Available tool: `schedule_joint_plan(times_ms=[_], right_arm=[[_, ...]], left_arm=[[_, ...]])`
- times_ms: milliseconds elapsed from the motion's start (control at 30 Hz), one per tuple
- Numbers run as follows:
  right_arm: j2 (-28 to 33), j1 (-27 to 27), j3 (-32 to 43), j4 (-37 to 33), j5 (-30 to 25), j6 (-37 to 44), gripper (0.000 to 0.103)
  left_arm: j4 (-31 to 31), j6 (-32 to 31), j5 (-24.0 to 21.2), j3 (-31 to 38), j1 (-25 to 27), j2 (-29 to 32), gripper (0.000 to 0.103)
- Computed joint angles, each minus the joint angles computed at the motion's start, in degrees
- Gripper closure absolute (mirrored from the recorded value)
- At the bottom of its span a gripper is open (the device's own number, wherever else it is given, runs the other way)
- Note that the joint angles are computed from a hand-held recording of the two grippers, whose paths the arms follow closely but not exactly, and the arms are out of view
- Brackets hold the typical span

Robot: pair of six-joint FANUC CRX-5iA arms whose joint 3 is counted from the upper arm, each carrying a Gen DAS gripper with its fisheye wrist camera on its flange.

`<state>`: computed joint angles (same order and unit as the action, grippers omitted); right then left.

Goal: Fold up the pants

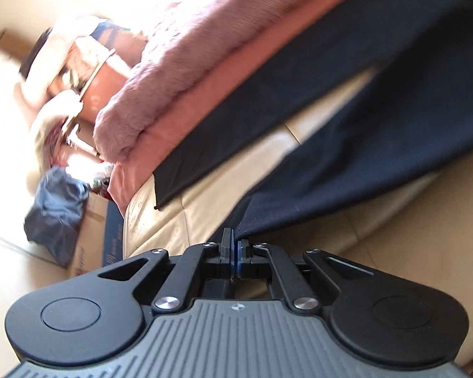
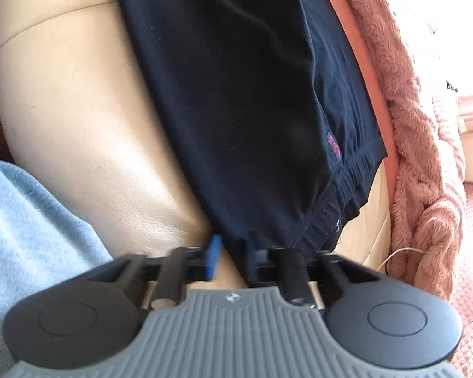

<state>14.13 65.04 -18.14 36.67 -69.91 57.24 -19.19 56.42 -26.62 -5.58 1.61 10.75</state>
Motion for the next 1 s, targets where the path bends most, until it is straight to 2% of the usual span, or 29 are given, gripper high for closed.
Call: schedule_joint_plan(times_ms=[233,300,467,567,767,900,1000], right_arm=[[-3.3,-0.7,-2.8,11.0,-1.0,-13.0,0.103],[-3.6,-2.0,-2.5,14.3,-1.2,-14.6,0.103],[-1.8,-9.0,1.7,21.2,1.1,-15.6,0.103],[1.1,-13.6,6.0,23.7,3.2,-15.6,0.103],[10.7,-21.8,17.0,23.8,6.5,-13.2,0.103],[18.4,-25.5,25.3,20.1,7.5,-10.7,0.103],[23.1,-27.0,30.1,16.0,8.1,-8.5,0.103]], left_arm=[[8.6,2.6,-0.9,1.4,1.3,-0.9,0.102],[8.9,4.5,-2.1,3.9,0.9,0.0,0.102],[8.8,10.3,-7.6,14.2,-0.4,5.0,0.102],[5.7,14.4,-11.5,22.5,-2.0,9.6,0.102],[3.7,17.8,-22.1,41.4,-4.1,22.9,0.102],[2.1,19.2,-28.9,52.4,-5.5,31.7,0.102],[0.1,17.7,-33.1,59.2,-6.6,37.0,0.102]])
